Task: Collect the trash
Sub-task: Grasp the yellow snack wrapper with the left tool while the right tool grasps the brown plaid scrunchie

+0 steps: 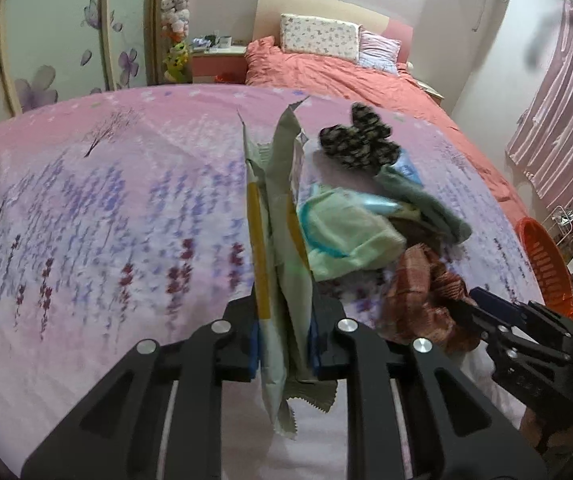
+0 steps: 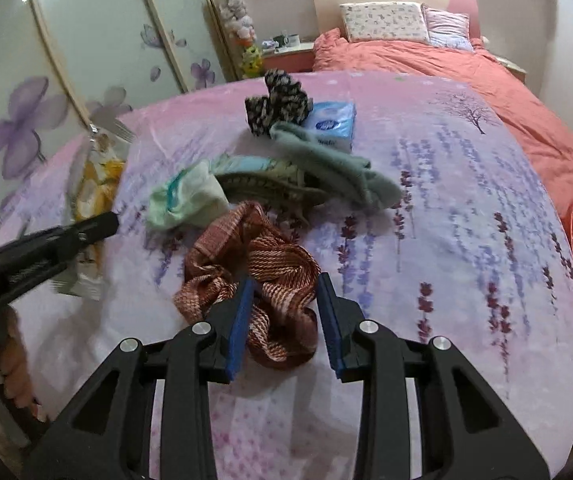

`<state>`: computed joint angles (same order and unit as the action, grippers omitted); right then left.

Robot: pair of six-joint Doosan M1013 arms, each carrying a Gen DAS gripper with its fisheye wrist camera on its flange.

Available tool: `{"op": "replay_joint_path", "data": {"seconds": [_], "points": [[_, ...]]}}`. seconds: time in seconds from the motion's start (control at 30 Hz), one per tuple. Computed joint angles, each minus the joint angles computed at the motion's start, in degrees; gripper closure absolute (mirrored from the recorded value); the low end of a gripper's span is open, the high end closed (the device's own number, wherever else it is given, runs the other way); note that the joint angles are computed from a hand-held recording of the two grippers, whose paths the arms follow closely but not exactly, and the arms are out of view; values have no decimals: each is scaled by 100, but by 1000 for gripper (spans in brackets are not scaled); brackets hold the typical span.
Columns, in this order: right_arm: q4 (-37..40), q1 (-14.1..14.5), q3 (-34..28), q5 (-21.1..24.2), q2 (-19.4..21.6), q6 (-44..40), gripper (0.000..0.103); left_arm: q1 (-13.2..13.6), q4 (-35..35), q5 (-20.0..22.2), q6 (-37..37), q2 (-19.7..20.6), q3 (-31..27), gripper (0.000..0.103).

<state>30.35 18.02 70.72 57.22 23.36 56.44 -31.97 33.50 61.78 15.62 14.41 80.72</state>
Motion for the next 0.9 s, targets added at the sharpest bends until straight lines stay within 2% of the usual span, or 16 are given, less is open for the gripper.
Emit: {"op": "replay_joint_path", "data": {"seconds": [0.03, 0.07, 0.13, 0.23, 0.43, 0.5, 0.53, 0.57, 0.6, 0.63, 0.67, 0.8, 0.9], "points": [[57, -10, 7, 15, 8, -30, 86, 17, -48, -26, 4, -15, 30, 84], [109, -30, 25, 25, -2, -85, 93, 38, -107, -54, 19, -28, 69, 84], [93, -64, 110, -125, -67, -153, 96, 72, -215, -94, 64, -41, 129, 84], [-32, -165, 209, -412, -163, 5, 98, 114, -333, -172, 76, -33, 178, 82], [-770, -344, 267, -1241, -251, 1179, 98, 125, -336, -169, 70, 35, 161, 76], [-752, -430, 147, -1122, -168, 1359, 95, 127, -337, -172, 76, 45, 149, 74], [-670, -452, 85, -1001, -118, 1361, 90, 126, -329, -161, 87, 50, 143, 73], [-550, -490, 28, -842, -74, 1326, 71, 123, -316, -147, 102, 58, 135, 72], [-414, -521, -12, -697, -33, 1273, 60, 125, -307, -137, 116, 62, 129, 70], [-370, -526, 8, -700, -36, 1224, 37, 119, -292, -112, 130, 80, 106, 68], [-394, -504, 55, -772, -50, 1161, 31, 113, -277, -89, 150, 98, 83, 66], [-653, -396, -12, -645, 32, 1174, 26, 92, -258, -53, 212, 151, 19, 58], [-958, -322, -56, -646, 93, 1222, 24, 81, -258, -36, 238, 152, 18, 57]]}}
